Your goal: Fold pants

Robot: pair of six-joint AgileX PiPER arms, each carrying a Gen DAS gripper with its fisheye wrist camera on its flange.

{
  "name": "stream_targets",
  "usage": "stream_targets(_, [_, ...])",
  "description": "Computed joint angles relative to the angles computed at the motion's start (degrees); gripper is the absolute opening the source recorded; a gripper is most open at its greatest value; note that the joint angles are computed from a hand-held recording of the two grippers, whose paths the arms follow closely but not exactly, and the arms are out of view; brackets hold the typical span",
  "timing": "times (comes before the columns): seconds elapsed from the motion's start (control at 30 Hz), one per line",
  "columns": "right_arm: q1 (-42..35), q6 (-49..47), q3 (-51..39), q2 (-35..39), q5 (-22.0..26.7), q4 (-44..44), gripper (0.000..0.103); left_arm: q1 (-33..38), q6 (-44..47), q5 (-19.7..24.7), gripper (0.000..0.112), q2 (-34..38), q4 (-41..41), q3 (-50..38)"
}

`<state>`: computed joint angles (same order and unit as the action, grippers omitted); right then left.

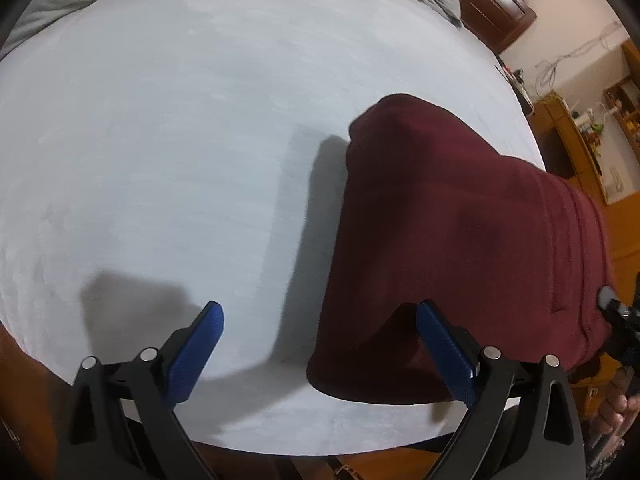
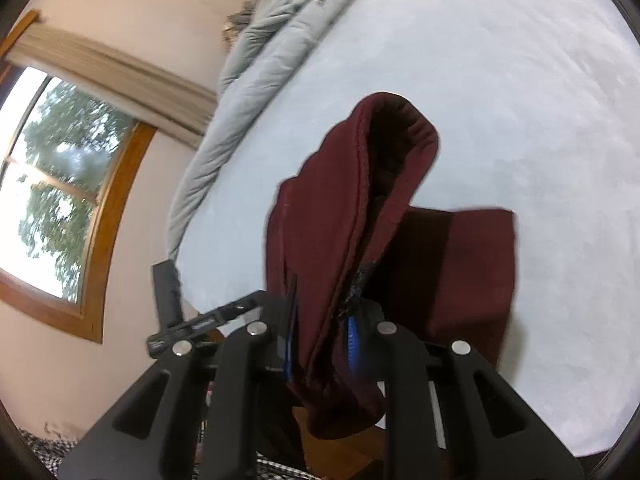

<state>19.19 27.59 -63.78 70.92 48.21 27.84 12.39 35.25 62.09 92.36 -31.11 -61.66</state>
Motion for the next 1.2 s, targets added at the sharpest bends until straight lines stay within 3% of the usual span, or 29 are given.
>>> stream_targets(0.23, [-2.5, 3.7, 15.3, -4.8, -6.1, -0.2, 0.019, -2.7, -0.1, -0.4, 0.098, -0.4, 0.7, 0.7])
stream_targets(0.33, [-3.0, 0.0, 20.5, -3.8, -9.3, 5.0, 0.022, -5.0, -0.8, -1.9, 0.098, 0.3, 1.3, 0.5])
stream_targets(0.47, [-1.6, -1.9, 20.7, -1.1, -9.5, 4.2, 0.033, -8.5, -3.0, -4.7, 0.1, 2.0, 4.2, 0.1])
stream_targets(0.5, [-1.8, -1.3, 19.7, -1.3, -8.6, 2.9, 0.043, -8.3, -2.8, -4.5, 0.1, 2.5, 4.2, -0.6])
stream_targets(0.53, [-2.0, -0.6, 18.8, -1.6, -7.5, 1.6, 0.06, -8.3, -2.8, -4.1, 0.1, 2.6, 4.5, -1.3])
stream_targets(0.57, [-2.2, 0.4, 17.4, -2.6, -6.6, -0.6, 0.065, -8.2, -2.9, -3.5, 0.1, 2.8, 4.9, -2.0])
stream_targets(0.7, [-6.1, -2.3, 13.5, -4.8, -4.1, -2.7, 0.067, -7.2, -2.8, -2.0, 0.099, 1.8, 4.4, -3.5])
stream_targets(0.8, [-11.3, -9.0, 10.1, -0.3, -2.4, 1.1, 0.067, -7.6, -3.4, -1.9, 0.099, 1.7, 4.1, -3.8])
stream_targets(0.87, [-14.5, -13.4, 9.7, 3.1, -2.1, 5.2, 0.064, -8.8, -4.1, -3.4, 0.099, 1.0, 5.2, -2.4])
stream_targets(0.9, [-16.4, -16.8, 9.8, 5.2, -2.2, 9.1, 0.057, -9.3, -4.7, -3.7, 0.099, 0.8, 5.7, -2.2])
stream_targets(0.97, [-19.0, -23.6, 10.3, 7.7, -2.4, 16.5, 0.04, -10.3, -5.4, -4.9, 0.099, 0.6, 6.2, -1.2])
stream_targets(1.0, [-20.1, -27.7, 10.7, 8.9, -2.1, 20.9, 0.021, -10.4, -5.3, -5.2, 0.099, 0.5, 6.1, -0.9])
stream_targets(1.03, [-20.1, -29.4, 9.6, 10.4, -2.2, 23.2, 0.01, -10.5, -5.4, -5.6, 0.099, 0.5, 5.9, -0.4])
stream_targets(1.2, [-18.9, -19.3, 4.9, 11.2, -4.1, 14.0, 0.006, -11.3, -6.4, -6.2, 0.1, 0.6, 4.5, 0.1])
